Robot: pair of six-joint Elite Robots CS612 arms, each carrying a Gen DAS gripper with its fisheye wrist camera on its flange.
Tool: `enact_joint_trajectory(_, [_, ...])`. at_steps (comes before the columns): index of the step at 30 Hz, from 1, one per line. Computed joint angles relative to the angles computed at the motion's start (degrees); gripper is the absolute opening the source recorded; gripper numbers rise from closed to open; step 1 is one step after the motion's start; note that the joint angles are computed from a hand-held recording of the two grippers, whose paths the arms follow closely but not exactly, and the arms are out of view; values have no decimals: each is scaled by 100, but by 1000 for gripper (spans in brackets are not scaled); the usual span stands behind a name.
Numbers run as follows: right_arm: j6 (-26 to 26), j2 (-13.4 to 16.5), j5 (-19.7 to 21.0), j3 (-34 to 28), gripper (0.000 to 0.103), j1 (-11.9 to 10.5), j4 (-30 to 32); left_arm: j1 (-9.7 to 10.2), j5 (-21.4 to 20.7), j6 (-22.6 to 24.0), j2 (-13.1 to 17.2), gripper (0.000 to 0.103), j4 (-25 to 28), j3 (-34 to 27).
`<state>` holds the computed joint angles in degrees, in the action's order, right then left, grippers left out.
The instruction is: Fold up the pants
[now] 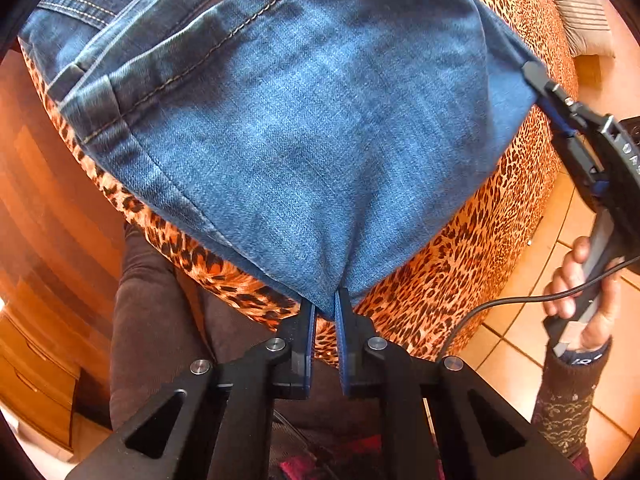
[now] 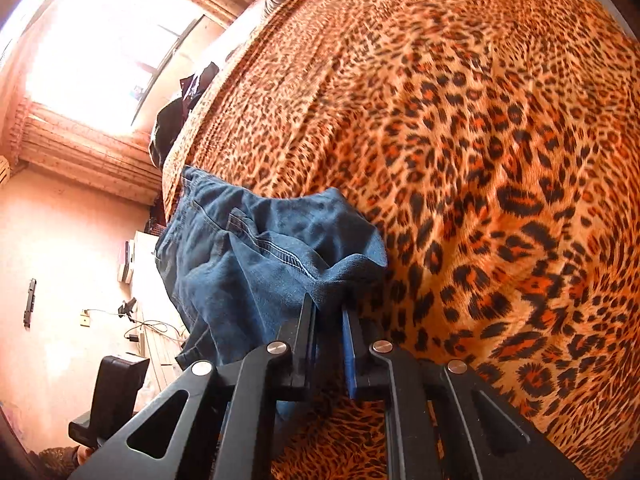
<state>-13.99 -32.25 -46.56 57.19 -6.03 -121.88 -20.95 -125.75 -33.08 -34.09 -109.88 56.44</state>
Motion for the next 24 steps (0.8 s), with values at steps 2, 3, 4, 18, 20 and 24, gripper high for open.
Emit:
enact_joint_trajectory(2, [-17, 44, -114, -154, 10, 36, 105, 40, -148, -184, 65, 9, 21, -28])
enact_joint_trajectory(3, [-64, 91, -238, -234, 10, 50, 191, 44, -167, -287, 59, 10, 26, -5])
enact_joint_trajectory(4, [16, 137, -340, -273, 10, 53, 197, 69, -268, -373, 23, 10, -84, 123])
enact_joint_trajectory(18, [131, 83, -371, -120, 26, -84, 38, 340, 56, -1179, -677, 10, -1994, 1395])
enact_joint_trajectory(20, [77, 71, -68, -161, 36, -85, -52, 373, 248, -1207, -624, 22, -2192, 1258])
enact_joint_trajectory(24, [-12, 155, 79, -463, 45, 25, 211, 307, 871, -1414, -470, 42, -2071, 934])
